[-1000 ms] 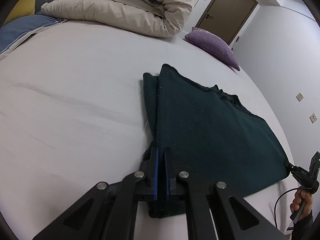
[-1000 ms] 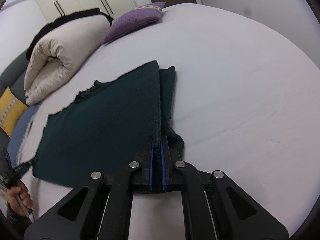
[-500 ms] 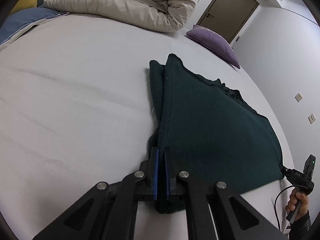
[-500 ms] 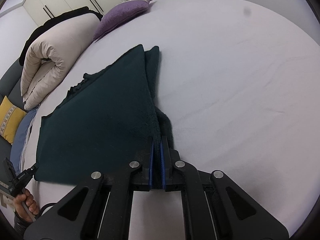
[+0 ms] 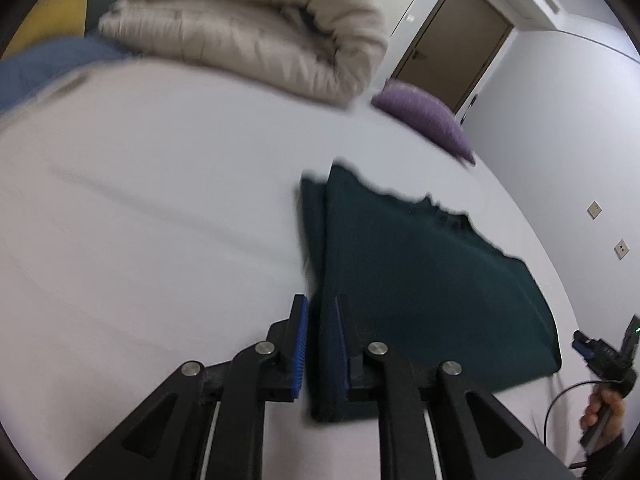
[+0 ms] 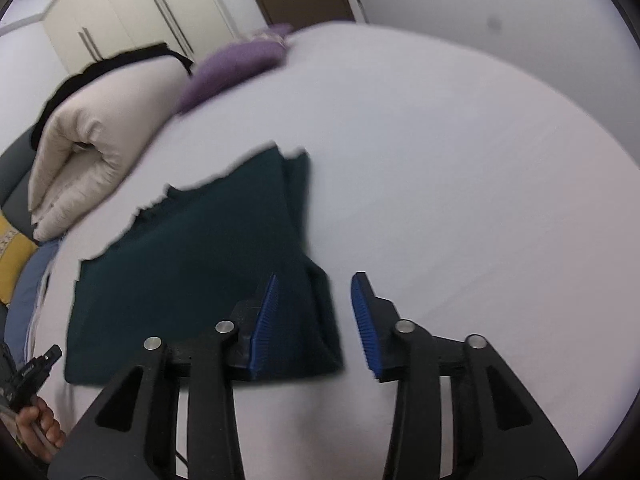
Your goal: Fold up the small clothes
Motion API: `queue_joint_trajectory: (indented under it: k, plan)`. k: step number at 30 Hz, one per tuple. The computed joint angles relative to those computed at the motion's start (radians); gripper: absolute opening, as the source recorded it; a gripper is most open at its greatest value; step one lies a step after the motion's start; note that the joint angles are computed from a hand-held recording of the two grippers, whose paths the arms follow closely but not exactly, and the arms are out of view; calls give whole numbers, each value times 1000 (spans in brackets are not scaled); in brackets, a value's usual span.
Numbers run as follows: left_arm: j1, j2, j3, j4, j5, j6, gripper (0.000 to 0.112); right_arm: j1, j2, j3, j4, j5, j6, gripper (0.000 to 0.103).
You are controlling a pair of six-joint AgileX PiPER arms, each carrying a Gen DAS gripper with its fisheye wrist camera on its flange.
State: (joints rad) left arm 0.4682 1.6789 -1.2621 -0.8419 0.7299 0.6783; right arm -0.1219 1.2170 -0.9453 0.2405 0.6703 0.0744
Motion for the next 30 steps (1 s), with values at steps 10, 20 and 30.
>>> queue_joint_trajectory:
  k: [10, 20, 30]
  plan:
    - [-327, 275, -480, 467, -62, -398, 23, 231, 421, -360, 439, 21, -264, 38]
    - [-292, 513, -662, 504, -32, -487, 29, 192, 835, -692, 606, 68, -227, 30]
    - [-276, 422, -482, 472, -142, -436, 28, -77, 750, -510, 739, -109, -294, 5]
